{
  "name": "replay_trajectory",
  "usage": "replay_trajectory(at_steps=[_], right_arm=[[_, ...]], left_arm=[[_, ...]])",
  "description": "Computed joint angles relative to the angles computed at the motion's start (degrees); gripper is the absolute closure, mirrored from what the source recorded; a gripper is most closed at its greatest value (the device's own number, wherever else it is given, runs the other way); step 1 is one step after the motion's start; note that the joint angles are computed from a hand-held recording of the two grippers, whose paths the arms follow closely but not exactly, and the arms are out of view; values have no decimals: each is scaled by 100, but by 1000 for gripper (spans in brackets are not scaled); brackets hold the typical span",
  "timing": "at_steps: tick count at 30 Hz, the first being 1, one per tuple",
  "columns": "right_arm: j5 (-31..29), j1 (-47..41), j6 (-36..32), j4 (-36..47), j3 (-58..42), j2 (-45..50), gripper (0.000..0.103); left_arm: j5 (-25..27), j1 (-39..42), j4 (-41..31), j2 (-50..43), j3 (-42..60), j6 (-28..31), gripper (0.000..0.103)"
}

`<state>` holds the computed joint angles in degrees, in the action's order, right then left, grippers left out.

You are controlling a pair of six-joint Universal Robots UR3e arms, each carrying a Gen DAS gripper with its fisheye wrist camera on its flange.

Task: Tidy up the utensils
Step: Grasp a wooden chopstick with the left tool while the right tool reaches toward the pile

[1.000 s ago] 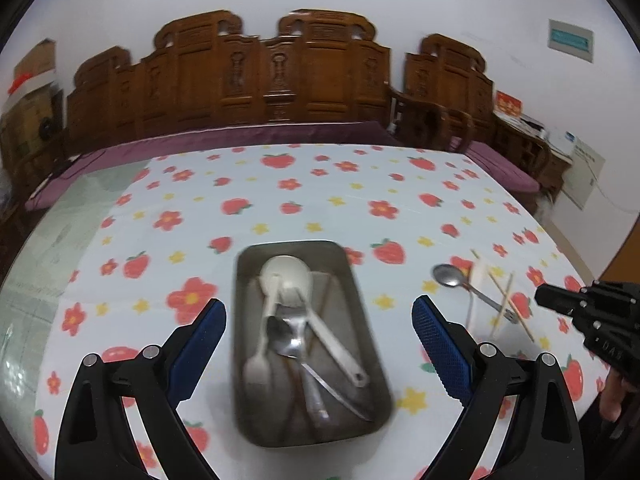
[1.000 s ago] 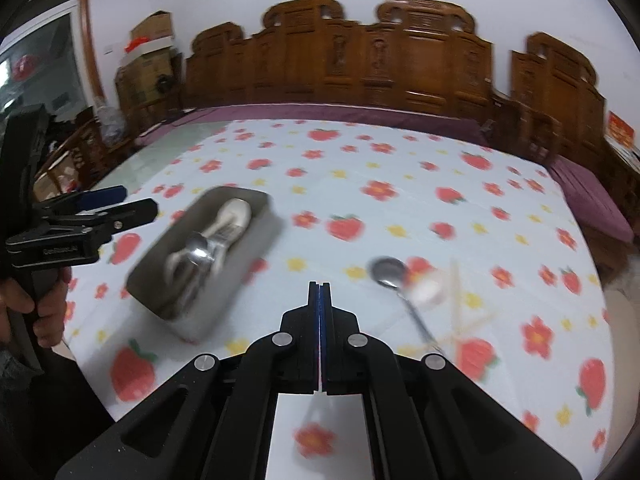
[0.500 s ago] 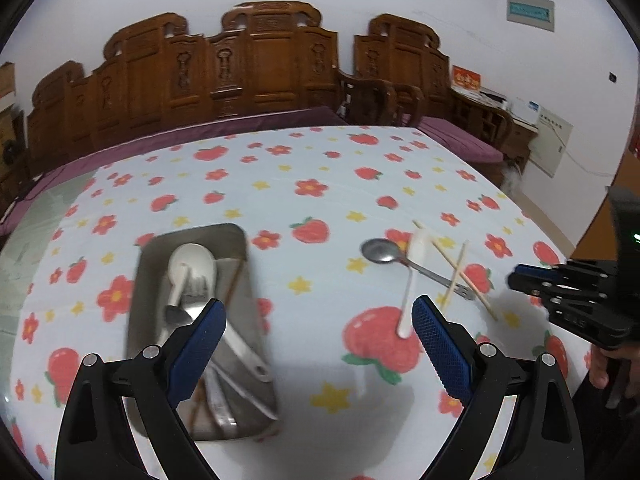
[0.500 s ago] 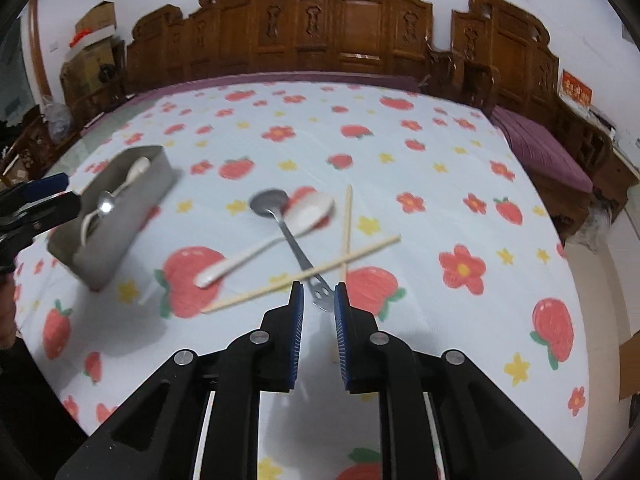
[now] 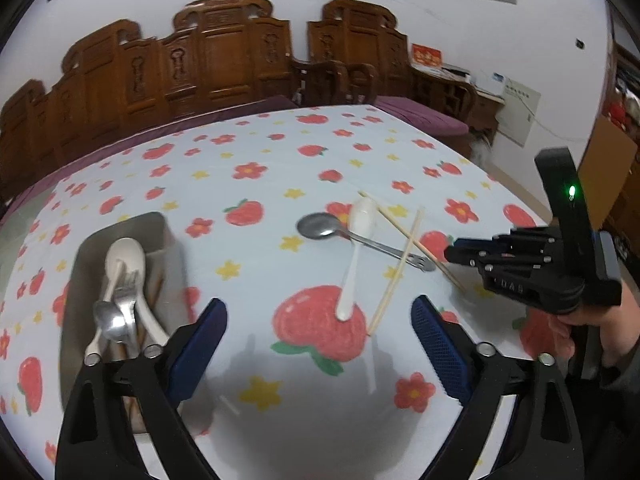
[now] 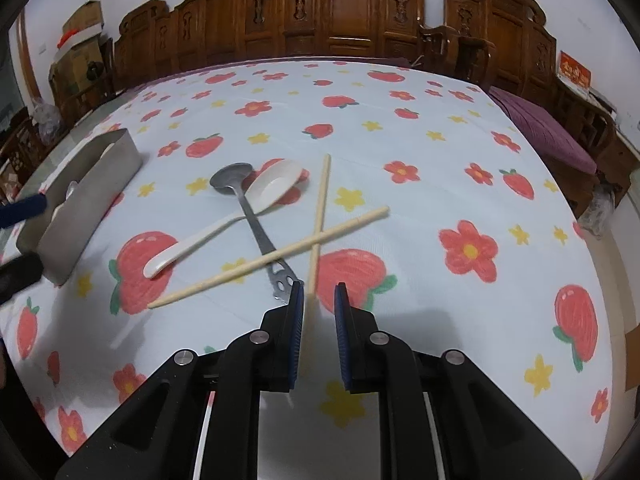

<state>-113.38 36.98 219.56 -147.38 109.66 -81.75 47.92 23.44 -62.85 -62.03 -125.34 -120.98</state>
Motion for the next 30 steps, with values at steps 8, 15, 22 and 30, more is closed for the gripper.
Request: replay_trajectory(at_steps=[8, 15, 22, 30], right_arm=[[43, -22, 96, -478, 799, -417, 85], [167, -58, 38, -773, 1013, -470, 85], [187, -33, -10, -831, 1000, -420, 85], [193, 32, -98, -799, 777, -207, 85]], left_arm=[[501, -1107, 1313, -772, -282, -442, 51], [1059, -1900, 2414, -1627, -332, -1004, 65], [1284, -2095, 2762, -1926, -369, -1107, 75], [1310, -2044, 2592, -1834, -359, -1077, 99]])
